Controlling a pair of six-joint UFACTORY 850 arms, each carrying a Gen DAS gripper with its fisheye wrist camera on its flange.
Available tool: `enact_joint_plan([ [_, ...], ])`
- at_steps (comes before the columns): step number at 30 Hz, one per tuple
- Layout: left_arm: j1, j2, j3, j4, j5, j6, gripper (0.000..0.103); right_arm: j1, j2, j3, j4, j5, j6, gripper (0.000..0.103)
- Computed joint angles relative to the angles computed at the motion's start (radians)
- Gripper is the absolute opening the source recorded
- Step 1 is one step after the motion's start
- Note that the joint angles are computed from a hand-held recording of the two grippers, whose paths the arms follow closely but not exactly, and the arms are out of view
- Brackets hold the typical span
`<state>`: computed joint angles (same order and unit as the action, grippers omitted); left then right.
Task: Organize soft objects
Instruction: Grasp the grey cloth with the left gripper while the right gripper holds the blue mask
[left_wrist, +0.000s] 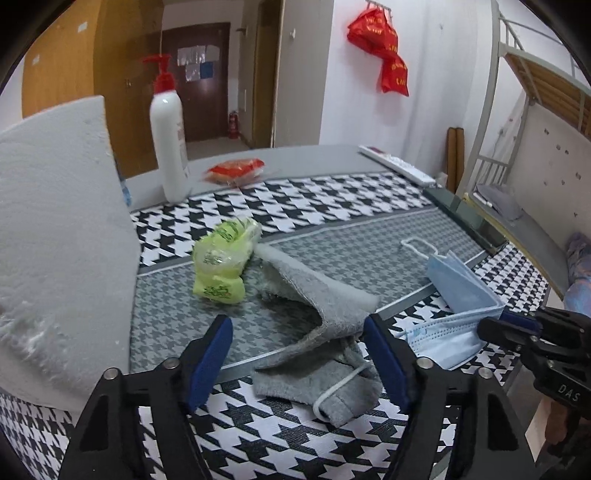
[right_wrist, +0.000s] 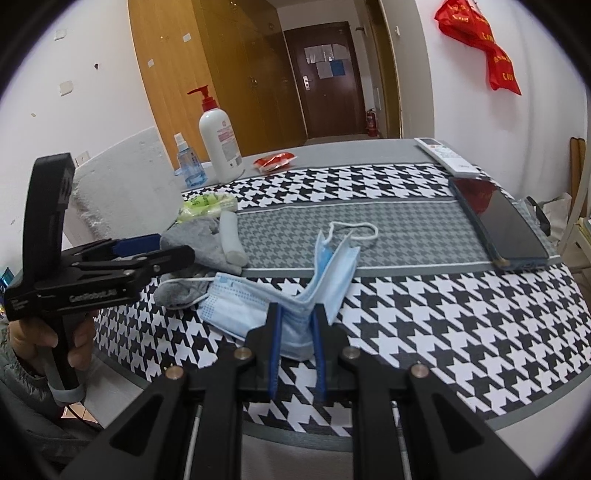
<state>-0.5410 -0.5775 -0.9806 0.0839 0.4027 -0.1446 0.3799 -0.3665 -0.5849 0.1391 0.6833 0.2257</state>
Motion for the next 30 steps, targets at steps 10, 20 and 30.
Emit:
enact_joint_plan([
  [10, -0.008, -0.023, -0.045, 0.049, -0.074, -0.026, 0.033, -0.005, -0.001, 0.002, -0.007, 0.003, 0.011, 0.02],
  [20, -0.001, -0.022, -0.041, 0.144, -0.056, -0.102, 0.011, 0.011, 0.019, 0.016, 0.047, 0.007, -0.032, 0.032],
  [30, 0.009, 0.003, -0.014, 0.162, -0.013, -0.121, 0.01, 0.011, 0.003, -0.002, 0.023, 0.011, -0.01, 0.057],
])
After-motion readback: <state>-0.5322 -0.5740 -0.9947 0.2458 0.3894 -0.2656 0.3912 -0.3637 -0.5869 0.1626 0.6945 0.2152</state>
